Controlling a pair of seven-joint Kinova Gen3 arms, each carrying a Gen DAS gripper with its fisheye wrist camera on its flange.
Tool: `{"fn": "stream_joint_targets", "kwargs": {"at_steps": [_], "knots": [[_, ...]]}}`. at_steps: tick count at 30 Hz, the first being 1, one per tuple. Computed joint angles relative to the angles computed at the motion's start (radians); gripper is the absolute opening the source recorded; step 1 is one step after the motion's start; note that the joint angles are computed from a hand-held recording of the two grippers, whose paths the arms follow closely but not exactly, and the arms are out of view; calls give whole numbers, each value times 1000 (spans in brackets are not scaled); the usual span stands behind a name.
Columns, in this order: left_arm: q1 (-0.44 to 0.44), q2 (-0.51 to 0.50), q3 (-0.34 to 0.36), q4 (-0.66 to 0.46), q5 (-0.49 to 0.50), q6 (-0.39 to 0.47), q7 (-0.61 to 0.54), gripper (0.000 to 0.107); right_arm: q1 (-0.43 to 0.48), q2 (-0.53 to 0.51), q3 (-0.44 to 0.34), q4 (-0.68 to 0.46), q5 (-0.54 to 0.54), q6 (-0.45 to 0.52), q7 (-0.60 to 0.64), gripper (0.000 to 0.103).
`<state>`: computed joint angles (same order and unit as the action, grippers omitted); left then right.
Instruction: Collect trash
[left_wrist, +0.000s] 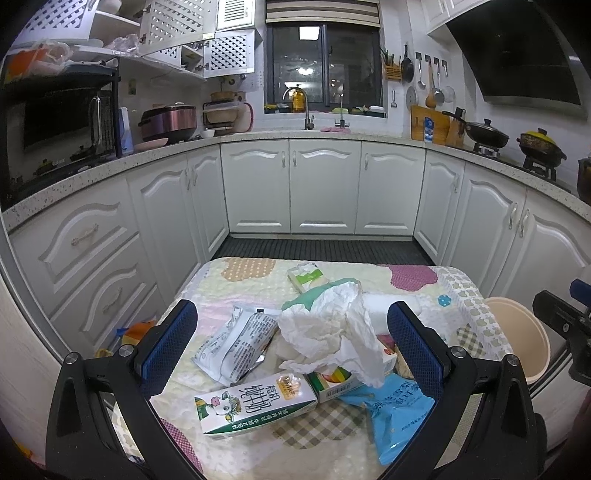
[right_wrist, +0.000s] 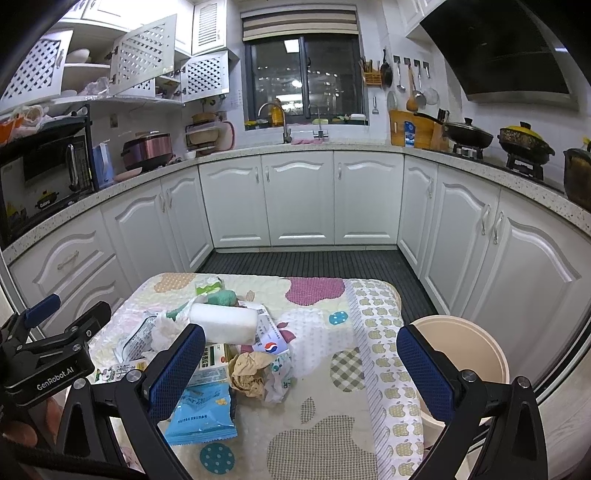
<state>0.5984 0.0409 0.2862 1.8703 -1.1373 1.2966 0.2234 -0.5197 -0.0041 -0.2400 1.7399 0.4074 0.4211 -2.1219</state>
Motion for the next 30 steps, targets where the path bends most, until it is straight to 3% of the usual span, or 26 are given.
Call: {"fn": "stream_joint_targets", "kwargs": {"at_steps": [13, 30], "knots": [[-13, 5, -13, -3, 30, -12, -15, 102, 5, 18, 15, -19, -150, 12, 155, 103], [-34, -5, -20, 15, 64, -49, -30, 102, 1, 35, 26, -30, -179, 40, 178, 103]]}}
